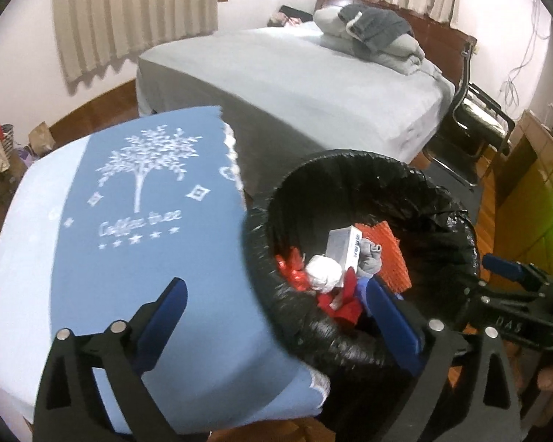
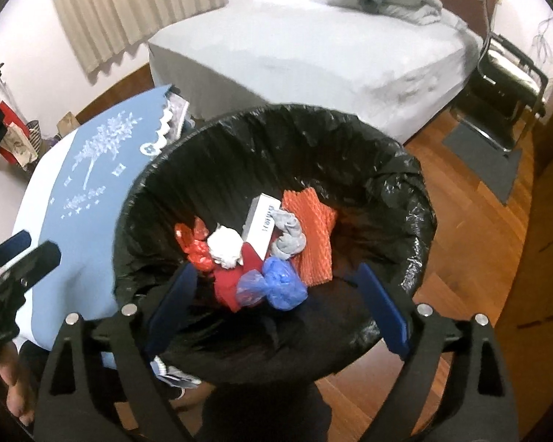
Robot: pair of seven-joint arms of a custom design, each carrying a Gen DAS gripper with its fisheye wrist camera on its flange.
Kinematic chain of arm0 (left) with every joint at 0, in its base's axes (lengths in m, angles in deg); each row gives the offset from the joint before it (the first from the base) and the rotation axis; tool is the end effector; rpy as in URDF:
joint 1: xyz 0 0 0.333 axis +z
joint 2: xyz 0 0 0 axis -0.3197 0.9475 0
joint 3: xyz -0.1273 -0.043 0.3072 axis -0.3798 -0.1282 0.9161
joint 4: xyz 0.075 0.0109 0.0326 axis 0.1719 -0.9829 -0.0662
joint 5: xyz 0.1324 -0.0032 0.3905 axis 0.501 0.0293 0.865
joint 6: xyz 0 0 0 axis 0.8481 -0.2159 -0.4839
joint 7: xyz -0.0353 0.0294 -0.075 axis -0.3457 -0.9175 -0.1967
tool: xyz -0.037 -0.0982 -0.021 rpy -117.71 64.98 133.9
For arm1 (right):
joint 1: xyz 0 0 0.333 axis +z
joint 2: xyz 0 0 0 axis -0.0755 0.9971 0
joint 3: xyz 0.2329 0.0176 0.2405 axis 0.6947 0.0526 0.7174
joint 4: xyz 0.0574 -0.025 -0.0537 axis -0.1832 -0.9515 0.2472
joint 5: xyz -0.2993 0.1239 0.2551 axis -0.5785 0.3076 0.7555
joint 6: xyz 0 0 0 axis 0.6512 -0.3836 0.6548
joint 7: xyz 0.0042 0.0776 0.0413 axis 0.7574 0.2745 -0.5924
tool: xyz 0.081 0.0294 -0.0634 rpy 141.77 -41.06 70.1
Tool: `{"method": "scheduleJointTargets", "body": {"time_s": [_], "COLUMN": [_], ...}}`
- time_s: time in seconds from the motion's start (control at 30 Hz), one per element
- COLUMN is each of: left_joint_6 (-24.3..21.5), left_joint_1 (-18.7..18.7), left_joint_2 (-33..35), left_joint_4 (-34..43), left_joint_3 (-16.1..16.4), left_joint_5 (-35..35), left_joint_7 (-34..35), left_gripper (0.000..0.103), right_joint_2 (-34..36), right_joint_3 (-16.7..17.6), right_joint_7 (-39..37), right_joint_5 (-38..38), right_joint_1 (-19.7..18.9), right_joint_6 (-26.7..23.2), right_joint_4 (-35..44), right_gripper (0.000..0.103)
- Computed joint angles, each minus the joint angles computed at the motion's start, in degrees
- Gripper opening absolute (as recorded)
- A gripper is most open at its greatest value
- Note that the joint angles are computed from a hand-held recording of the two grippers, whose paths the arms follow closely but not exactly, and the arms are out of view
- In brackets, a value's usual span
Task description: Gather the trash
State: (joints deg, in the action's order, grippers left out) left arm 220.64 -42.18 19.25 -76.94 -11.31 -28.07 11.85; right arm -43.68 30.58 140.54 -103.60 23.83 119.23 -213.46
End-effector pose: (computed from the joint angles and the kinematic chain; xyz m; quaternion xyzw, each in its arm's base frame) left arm 0.3834 -0.4032 0.4394 -0.6450 0.6975 -0.2562 0.1784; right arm 0.4238 0.3590 0.3834 -0.6818 0.6815 -0.1561 0.2155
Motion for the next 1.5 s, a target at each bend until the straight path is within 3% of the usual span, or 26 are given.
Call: {"method": "scheduleJointTargets", "body": {"time_s": [0.17,0.27,0.37,0.5,0.63,1.03,1.23,1.5], "left_joint_6": [-2.1,-4.2,-7.4,-8.8,-8.6,-28.1,-34.1,-38.6], "left_joint_1": [0.8,1.8,2.1,2.4,1.8,3.4,3.9,2.9], "left_joint_2": [-8.0,-13.3,-18.7,-25.7,-34.2,-54.4,-58.8,-63.4], "left_joint_4": [-5.1,-8.1,-10.6,-14.4,-19.1,-20.1,-17.9,-16.5], "left_joint_3": [-1.3,-2.7,-3.7,-4.3,-3.3,-8.1,-10.4,-12.1], "left_joint_5": [0.3,-1.1,-3.5,-6.8,-12.0,-18.0,-16.6,-17.5], "left_joint_7": [-1.6,-2.1,-1.2,0.1,2.3,2.4,3.8,3.6], "left_gripper": [0.097,0.097,0.097,0.097,0.097,0.097,0.097,0.097], "right_joint_2": [-1.8,-2.8,-2.9,-3.2,-4.6,-5.3,-6.6,-8.5], "right_joint_3": [2.2,4.0,5.8,7.8,8.2,12.4,14.6,17.4], "right_joint_7": [6.5,11.4,12.3,13.5,13.3,19.2,21.8,25.9], "right_joint_5": [-5.8,-8.3,-9.1,-13.0,-11.5,-16.3,-22.1,-25.5], "right_joint_1": [2.2,3.7,5.7,8.7,10.4,15.4,17.7,19.3], "right_joint_6": [-8.8,-14.9,-22.2,-28.4,-26.8,-34.1,-39.8,-45.0], "right_joint_4": [2.3,4.1,7.2,10.2,10.9,18.1,20.1,20.2], "right_gripper": [0.097,0.098,0.098,0.098,0.098,0.098,0.098,0.098]}}
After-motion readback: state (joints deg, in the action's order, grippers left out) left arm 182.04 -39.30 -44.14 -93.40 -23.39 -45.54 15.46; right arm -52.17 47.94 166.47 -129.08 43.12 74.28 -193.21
